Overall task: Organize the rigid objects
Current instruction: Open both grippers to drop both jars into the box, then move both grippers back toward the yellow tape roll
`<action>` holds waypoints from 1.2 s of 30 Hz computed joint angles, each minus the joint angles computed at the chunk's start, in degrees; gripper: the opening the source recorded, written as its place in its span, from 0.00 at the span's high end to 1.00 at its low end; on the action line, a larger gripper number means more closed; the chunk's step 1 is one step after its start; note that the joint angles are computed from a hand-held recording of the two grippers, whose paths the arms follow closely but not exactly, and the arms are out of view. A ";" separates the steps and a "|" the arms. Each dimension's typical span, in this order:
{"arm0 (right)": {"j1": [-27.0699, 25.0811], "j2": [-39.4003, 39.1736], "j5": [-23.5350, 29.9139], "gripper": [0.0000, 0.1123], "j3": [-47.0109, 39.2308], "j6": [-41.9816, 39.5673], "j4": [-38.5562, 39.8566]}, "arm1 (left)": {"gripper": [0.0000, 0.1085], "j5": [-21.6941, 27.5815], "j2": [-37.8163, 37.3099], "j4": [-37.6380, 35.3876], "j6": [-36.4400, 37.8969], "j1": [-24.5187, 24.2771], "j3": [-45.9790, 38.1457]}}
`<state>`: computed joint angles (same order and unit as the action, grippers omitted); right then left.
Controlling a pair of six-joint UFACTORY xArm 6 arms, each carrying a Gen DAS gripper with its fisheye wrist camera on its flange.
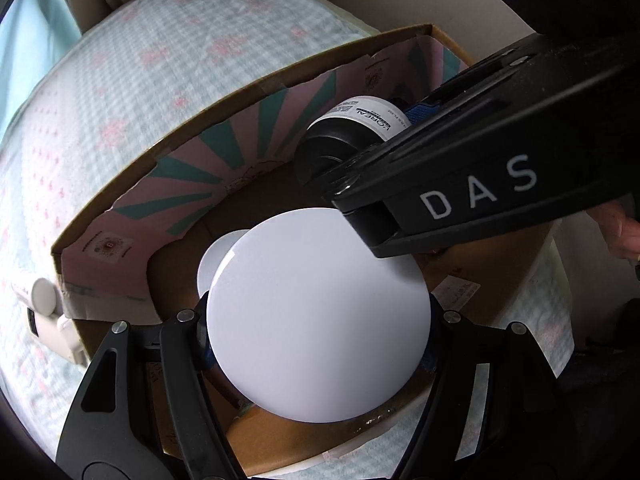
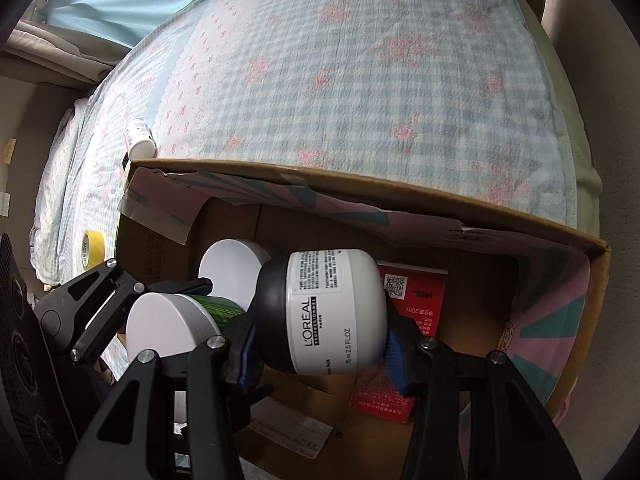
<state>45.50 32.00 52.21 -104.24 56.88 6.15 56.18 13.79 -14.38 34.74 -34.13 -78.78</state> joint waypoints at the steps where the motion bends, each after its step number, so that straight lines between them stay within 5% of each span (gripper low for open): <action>1: -0.16 0.02 -0.68 0.58 0.37 -0.26 0.70 | 0.36 1.28 0.65 -1.25 0.20 0.27 -0.88; 2: -0.26 0.56 -0.58 0.58 -0.09 0.24 0.79 | 0.32 2.85 1.12 -3.44 0.97 0.72 -1.85; 3: -0.41 0.79 -0.56 0.56 -0.19 0.57 1.07 | 0.10 3.99 1.28 -5.34 1.77 1.10 -2.52; 4: -0.55 0.47 -2.04 0.50 0.72 0.62 1.72 | 0.05 3.57 0.77 -5.69 2.00 1.12 -2.13; 7: -0.72 -1.56 -7.54 0.08 4.45 2.96 1.92 | 0.05 2.12 -0.28 -3.60 1.67 0.64 -1.34; 16: -0.06 -3.65 -8.83 0.08 6.70 6.77 0.75 | 0.05 3.62 -1.31 -2.27 2.18 1.27 -1.89; 23: 1.19 -1.96 -4.18 0.08 1.22 10.29 -4.06 | 0.05 4.46 -4.56 -3.80 4.11 2.82 -1.13; 31: 3.13 -0.59 6.96 0.08 -8.04 14.25 -9.54 | 0.05 7.09 -9.67 -4.46 4.15 5.53 -0.88; 36: 5.17 4.30 16.76 0.08 -21.41 17.33 -13.75 | 0.05 10.22 -12.12 -3.97 3.23 8.07 -2.62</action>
